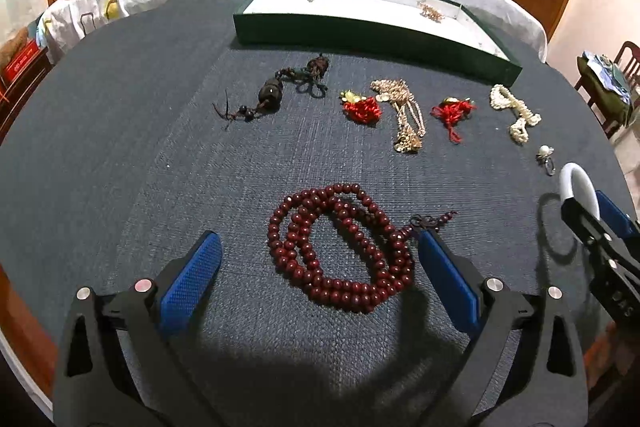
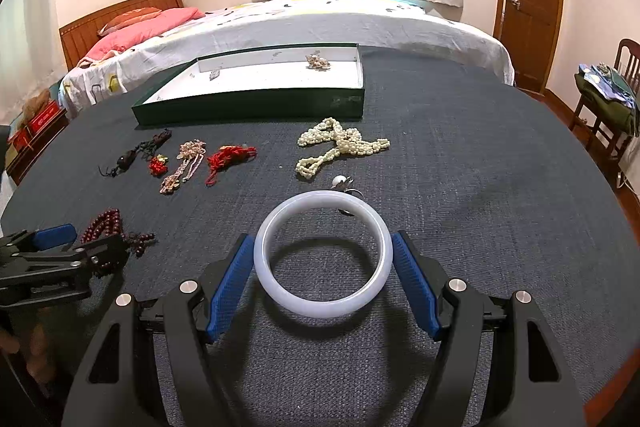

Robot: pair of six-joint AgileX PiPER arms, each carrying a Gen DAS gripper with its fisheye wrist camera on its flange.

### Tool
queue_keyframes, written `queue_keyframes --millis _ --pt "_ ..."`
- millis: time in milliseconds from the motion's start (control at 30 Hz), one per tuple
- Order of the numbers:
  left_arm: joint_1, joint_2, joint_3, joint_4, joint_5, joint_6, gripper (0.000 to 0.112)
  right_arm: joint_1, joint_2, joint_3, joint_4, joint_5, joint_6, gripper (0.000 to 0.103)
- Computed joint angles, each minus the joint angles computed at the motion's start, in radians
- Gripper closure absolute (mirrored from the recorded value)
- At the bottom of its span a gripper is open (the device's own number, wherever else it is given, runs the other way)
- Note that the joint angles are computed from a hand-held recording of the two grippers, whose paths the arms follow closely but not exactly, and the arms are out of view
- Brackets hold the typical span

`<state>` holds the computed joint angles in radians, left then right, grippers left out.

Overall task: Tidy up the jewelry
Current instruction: 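Close left tool on the dark red bead strand and lift it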

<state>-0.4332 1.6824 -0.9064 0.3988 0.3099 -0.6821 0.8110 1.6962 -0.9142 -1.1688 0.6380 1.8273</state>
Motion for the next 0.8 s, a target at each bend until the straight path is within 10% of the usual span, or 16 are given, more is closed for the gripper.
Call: queue_keyframes --millis 233,667,800 --pt "-0.017 0.018 -0.011 -0.012 0.008 0.06 0.022 -0.003 0.002 0.001 0.0 -0.01 0.002 0.035" --pt "0.029 0.008 -0.013 -0.061 -0.026 0.175 0.09 -0.008 0.011 0.0 -0.002 -0.02 0.006 0.035" --pt "0.038 0.004 -0.003 -0.093 -0.046 0.211 0.096 -0.005 0.017 -0.003 0.0 -0.019 0.002 0.035"
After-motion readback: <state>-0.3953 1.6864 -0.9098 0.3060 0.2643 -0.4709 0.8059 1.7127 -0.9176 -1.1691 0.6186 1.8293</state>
